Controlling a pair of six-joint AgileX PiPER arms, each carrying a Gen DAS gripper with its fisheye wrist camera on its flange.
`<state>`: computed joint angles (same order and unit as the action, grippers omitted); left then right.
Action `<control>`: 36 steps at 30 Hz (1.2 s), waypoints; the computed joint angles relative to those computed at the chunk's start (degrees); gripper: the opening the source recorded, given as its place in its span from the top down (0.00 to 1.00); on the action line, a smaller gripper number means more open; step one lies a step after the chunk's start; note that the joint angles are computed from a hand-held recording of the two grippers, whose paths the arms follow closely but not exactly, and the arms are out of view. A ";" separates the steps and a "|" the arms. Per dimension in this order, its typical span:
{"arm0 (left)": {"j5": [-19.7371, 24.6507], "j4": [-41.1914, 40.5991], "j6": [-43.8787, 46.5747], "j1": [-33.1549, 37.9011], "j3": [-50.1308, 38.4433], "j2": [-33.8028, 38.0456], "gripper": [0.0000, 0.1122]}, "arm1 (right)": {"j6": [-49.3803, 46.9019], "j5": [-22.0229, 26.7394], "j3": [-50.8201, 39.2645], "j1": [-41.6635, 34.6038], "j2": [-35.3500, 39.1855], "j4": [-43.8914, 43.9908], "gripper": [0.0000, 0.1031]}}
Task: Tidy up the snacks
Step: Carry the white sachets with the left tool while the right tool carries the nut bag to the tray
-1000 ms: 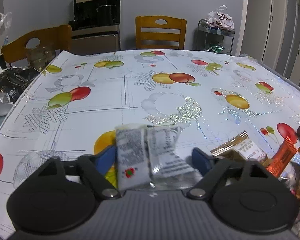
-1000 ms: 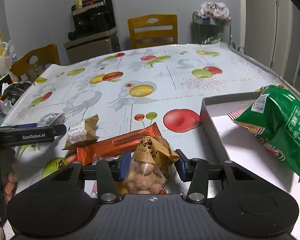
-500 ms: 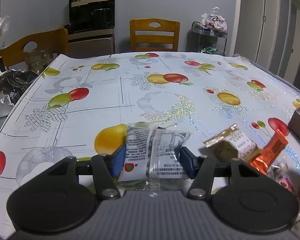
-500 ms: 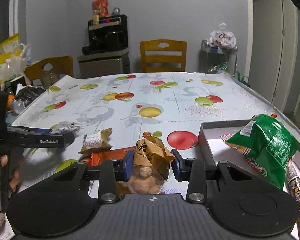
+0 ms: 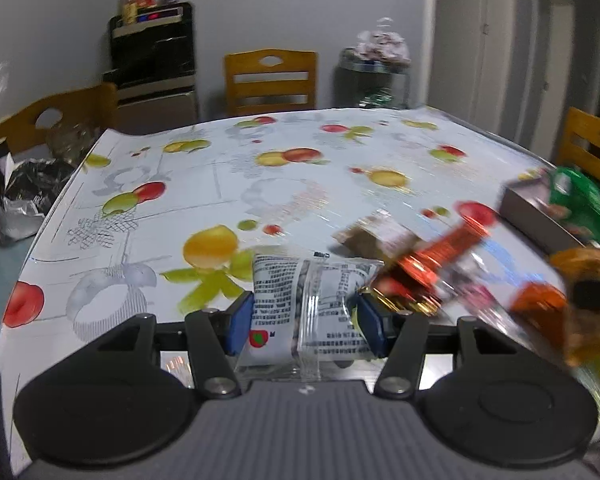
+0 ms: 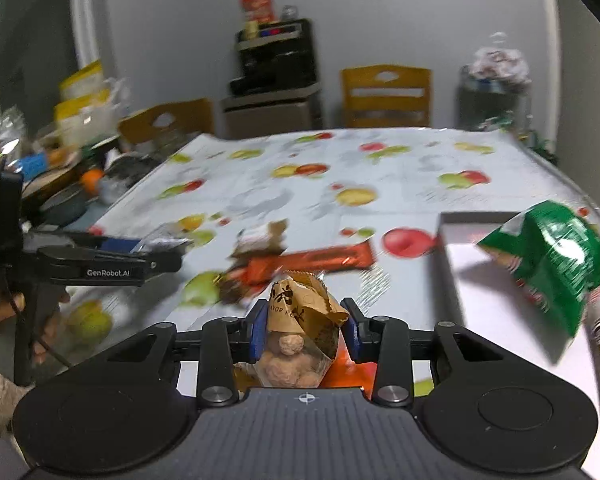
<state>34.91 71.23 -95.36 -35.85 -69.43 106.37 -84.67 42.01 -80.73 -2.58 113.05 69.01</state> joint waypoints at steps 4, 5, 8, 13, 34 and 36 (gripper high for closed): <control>1.04 -1.32 1.11 -5.23 2.30 -1.53 0.52 | -2.09 3.36 2.05 0.06 -0.81 -1.87 0.63; 1.04 -1.83 1.34 -6.28 2.71 -1.67 0.52 | -3.10 3.76 2.83 0.17 -1.13 -2.20 0.63; 0.37 -3.45 1.91 -8.81 3.73 -1.83 0.52 | -6.38 4.26 5.17 0.19 -2.23 -2.90 0.62; -1.14 -3.32 -0.52 -10.97 4.57 -1.18 0.52 | -8.87 4.03 7.24 0.27 -3.38 -3.33 0.62; -1.16 -1.62 -1.76 -12.45 3.82 0.07 0.42 | -2.69 6.49 8.29 -1.42 -2.97 -5.57 0.55; -1.56 -1.14 -2.74 -12.31 4.17 -0.04 0.42 | -2.53 6.30 8.24 -1.38 -2.81 -5.11 0.57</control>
